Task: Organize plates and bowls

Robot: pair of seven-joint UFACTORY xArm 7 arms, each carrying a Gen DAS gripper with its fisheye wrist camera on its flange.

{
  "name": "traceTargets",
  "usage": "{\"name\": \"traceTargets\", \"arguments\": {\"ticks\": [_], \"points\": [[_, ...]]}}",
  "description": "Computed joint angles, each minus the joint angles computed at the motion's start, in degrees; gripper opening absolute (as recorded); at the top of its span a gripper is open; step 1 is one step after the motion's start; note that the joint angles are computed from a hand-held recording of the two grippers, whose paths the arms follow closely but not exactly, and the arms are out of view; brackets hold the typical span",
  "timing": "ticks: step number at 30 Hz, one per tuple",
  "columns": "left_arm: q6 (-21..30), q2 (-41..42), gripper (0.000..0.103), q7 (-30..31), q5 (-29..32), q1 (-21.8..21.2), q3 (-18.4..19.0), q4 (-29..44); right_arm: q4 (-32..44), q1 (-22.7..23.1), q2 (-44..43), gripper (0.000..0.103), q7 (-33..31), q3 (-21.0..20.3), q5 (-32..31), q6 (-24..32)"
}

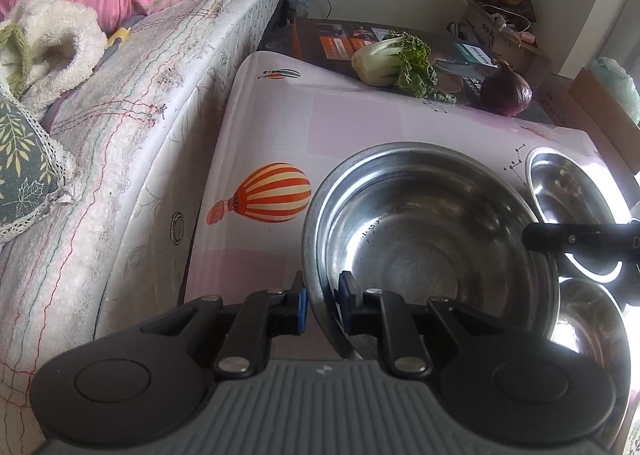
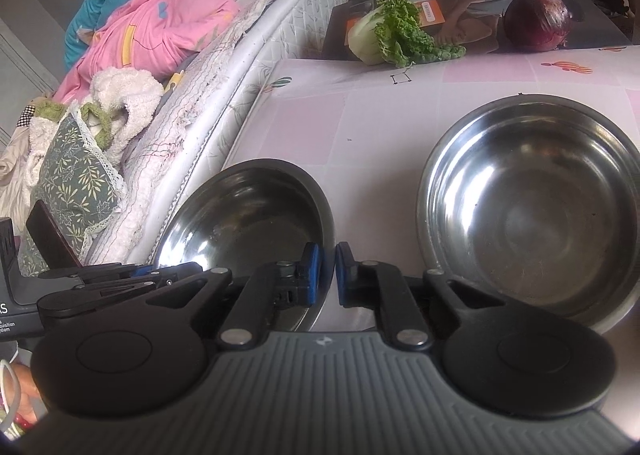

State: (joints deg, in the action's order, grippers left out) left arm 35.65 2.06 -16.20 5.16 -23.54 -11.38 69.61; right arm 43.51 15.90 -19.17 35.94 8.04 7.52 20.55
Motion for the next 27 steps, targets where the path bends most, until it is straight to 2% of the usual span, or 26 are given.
{"name": "traceTargets", "arguments": {"ticks": [7, 12, 18, 27], "points": [[1.9, 2.2, 0.017, -1.6, 3.4, -1.9, -0.8, 6.0, -2.4, -1.1, -5.3, 0.008, -0.6, -1.3, 0.3, 0.0], [4.2, 6.0, 0.017, -1.5, 5.2, -4.6, -1.5, 12.7, -5.6, -3.8, -11.6, 0.008, -0.5, -2.6, -0.6, 1.1], [8.9, 14.6, 0.017, 0.0, 4.4, -9.4, -1.8, 24.8, -9.7, -8.5, -19.3, 0.008, -1.5, -4.5, -2.4, 4.4], [16.2, 26.7, 0.019, 0.3, 4.6, -16.9, 0.4, 39.6, -15.9, -14.0, -24.5, 0.008, -3.5, -7.5, -2.7, 6.3]]}}
